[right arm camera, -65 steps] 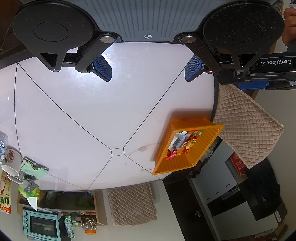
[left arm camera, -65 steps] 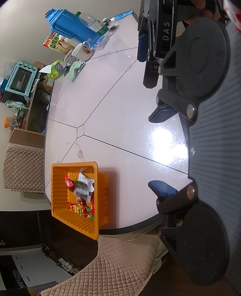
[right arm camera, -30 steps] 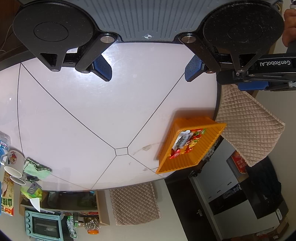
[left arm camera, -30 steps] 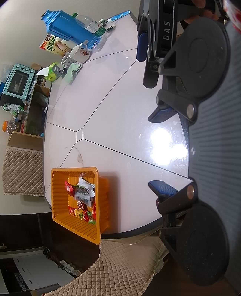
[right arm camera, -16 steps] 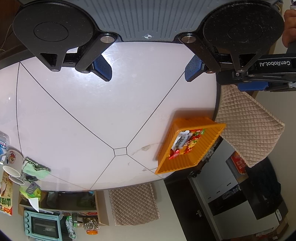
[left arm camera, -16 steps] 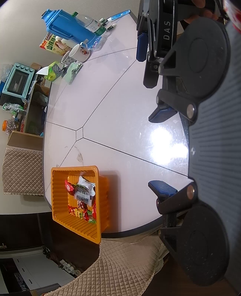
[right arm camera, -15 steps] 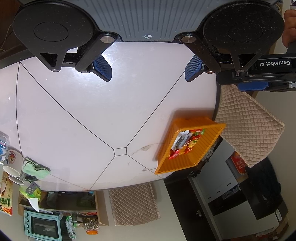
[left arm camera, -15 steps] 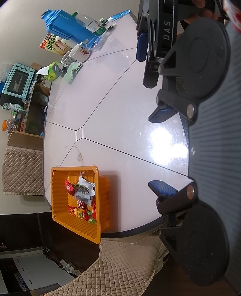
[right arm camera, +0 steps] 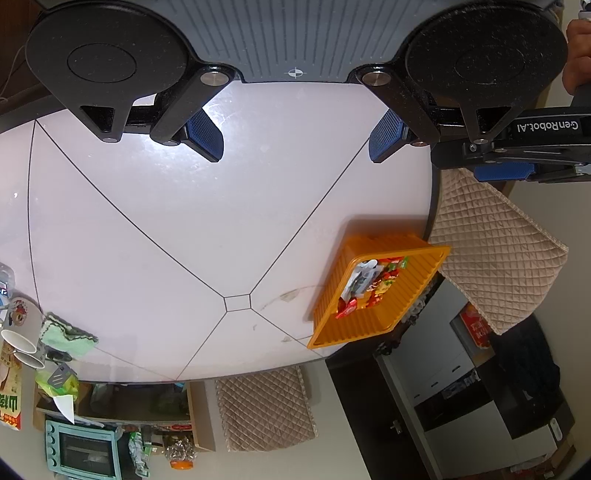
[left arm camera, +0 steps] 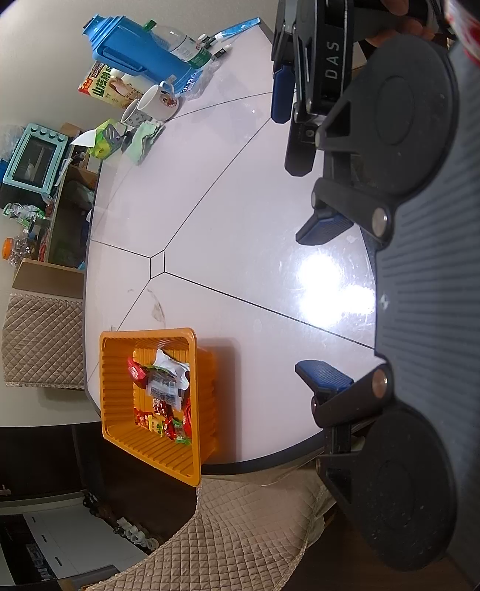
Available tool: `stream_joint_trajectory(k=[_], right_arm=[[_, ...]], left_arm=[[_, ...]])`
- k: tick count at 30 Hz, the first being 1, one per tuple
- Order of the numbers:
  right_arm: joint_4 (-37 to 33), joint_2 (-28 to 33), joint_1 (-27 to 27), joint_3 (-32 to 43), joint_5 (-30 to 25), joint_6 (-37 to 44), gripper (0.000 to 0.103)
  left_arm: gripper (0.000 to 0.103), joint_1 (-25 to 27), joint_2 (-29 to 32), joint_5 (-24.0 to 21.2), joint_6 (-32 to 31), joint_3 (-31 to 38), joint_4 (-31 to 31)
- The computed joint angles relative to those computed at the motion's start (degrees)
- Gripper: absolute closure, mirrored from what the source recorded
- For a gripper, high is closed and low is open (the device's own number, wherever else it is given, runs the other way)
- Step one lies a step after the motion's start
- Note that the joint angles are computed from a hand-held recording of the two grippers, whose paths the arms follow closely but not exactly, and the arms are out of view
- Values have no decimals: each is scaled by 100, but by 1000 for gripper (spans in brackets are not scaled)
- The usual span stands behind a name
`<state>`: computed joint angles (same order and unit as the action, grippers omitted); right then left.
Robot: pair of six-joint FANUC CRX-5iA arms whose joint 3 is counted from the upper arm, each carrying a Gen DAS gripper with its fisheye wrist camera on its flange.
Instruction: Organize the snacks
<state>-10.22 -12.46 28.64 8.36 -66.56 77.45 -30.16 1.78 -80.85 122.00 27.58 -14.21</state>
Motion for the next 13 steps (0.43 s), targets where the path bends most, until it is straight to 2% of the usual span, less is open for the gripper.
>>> stream_joint_trajectory(k=[13], right_arm=[[-190,184,-114,145,-51,141,17]], left_arm=[[36,107,47,23,-24,26,38]])
